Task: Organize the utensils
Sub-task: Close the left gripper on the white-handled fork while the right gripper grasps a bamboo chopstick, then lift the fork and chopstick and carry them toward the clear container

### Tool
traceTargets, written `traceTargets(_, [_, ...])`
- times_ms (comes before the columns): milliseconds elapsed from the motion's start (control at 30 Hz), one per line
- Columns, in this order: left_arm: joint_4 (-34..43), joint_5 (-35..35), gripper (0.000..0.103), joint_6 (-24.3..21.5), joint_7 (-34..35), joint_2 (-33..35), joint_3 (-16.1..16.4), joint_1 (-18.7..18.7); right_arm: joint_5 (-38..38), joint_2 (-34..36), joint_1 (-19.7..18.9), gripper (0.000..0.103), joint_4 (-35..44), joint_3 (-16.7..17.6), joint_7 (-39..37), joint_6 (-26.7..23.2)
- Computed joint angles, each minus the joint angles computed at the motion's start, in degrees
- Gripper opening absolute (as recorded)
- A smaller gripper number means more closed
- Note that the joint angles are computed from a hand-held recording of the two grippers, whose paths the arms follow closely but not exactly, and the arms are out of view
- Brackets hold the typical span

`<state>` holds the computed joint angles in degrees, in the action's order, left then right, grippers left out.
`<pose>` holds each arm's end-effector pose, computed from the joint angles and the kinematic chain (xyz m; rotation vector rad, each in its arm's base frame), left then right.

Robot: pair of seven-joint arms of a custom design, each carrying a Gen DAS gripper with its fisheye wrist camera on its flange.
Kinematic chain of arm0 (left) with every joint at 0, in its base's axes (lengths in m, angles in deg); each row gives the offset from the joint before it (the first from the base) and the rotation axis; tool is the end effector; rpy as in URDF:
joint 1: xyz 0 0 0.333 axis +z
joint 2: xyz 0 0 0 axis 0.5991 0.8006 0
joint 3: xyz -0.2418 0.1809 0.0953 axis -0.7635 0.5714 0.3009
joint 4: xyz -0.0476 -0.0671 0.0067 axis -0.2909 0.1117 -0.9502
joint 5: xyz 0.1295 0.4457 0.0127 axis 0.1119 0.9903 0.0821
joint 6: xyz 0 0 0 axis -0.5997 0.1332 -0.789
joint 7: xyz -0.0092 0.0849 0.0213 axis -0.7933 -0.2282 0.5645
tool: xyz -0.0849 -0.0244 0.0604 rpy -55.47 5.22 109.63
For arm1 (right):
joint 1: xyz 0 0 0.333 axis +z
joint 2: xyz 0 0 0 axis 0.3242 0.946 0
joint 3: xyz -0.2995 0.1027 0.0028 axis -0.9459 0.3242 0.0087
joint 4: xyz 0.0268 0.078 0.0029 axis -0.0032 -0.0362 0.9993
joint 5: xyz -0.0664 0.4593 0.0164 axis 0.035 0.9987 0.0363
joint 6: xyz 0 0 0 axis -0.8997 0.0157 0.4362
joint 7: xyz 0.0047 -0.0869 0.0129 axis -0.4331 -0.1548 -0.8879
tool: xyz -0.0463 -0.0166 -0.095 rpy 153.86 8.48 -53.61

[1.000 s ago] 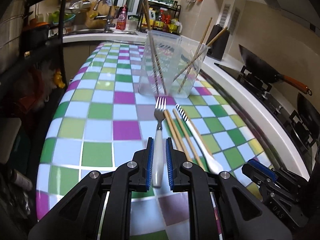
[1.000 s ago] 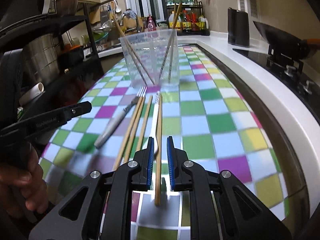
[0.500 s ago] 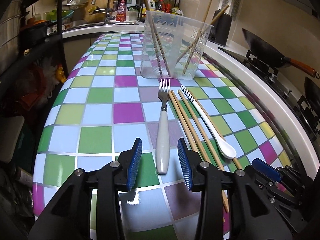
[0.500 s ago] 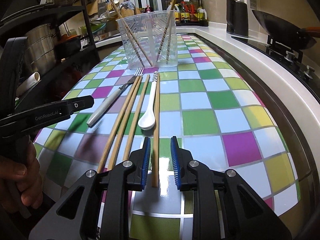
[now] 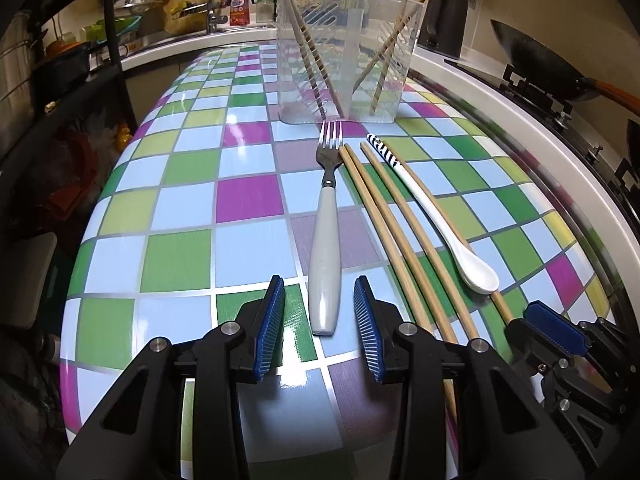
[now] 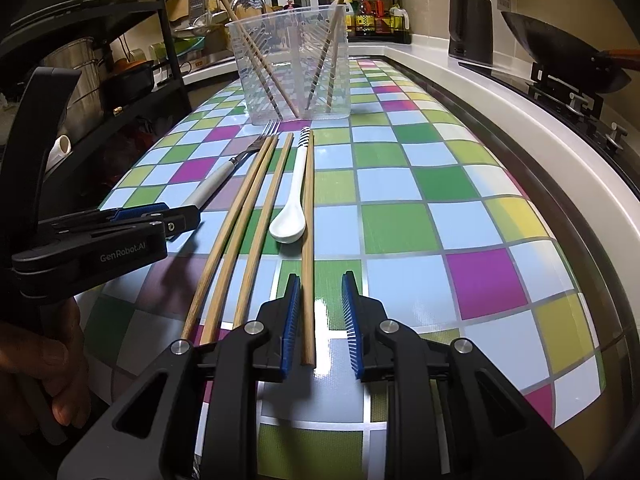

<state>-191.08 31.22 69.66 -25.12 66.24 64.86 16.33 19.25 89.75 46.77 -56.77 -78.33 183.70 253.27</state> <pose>0.4383 -0.3876 0.3815 -1.9873 1.5910 -0.6718 0.4503 0.4149 0.3869 -1.9900 1.2894 -0.4205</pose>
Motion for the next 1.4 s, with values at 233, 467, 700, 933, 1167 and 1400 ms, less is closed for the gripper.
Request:
traceTargets(233, [-0.20,-0.42,0.017,-0.63,0.25,-0.34,-0.05,-0.12,3.42,-0.42,-0.40,0.007,-0.57,-0.03,-1.49,-0.09])
traceTargets(467, [-1.90,-1.00,0.017,-2.41,-2.08,-2.28,-0.90,-0.46,-1.78,-1.11,-1.56,0.007,-0.52,0.03,4.75,-2.00])
traceTargets(700, [-2.96,-0.45,0.018,-5.63,-5.25,-3.54,-2.94,-1.08,-7.68,-1.42,-2.97,0.010,-0.20,0.06,10.46,-3.58])
traceTargets(933, [-1.54,0.35,0.018,-6.95,-4.86,-2.22,-2.56,-1.61,-18.23,-1.17,-3.15,0.010,0.77,0.15,18.76,-4.47])
traceTargets(1167, [-0.88,1.28,0.018,-7.96,-3.94,-1.58,-2.09,-2.37,-24.44,-1.06,-2.80,0.007,1.35,-0.09,23.39,-5.03])
traceTargets(1400, [-1.47,1.46,0.018,-7.99,-4.26,-2.17,-2.12,-2.53,-24.06,-1.15,-2.71,0.008,1.31,-0.21,23.55,-5.65])
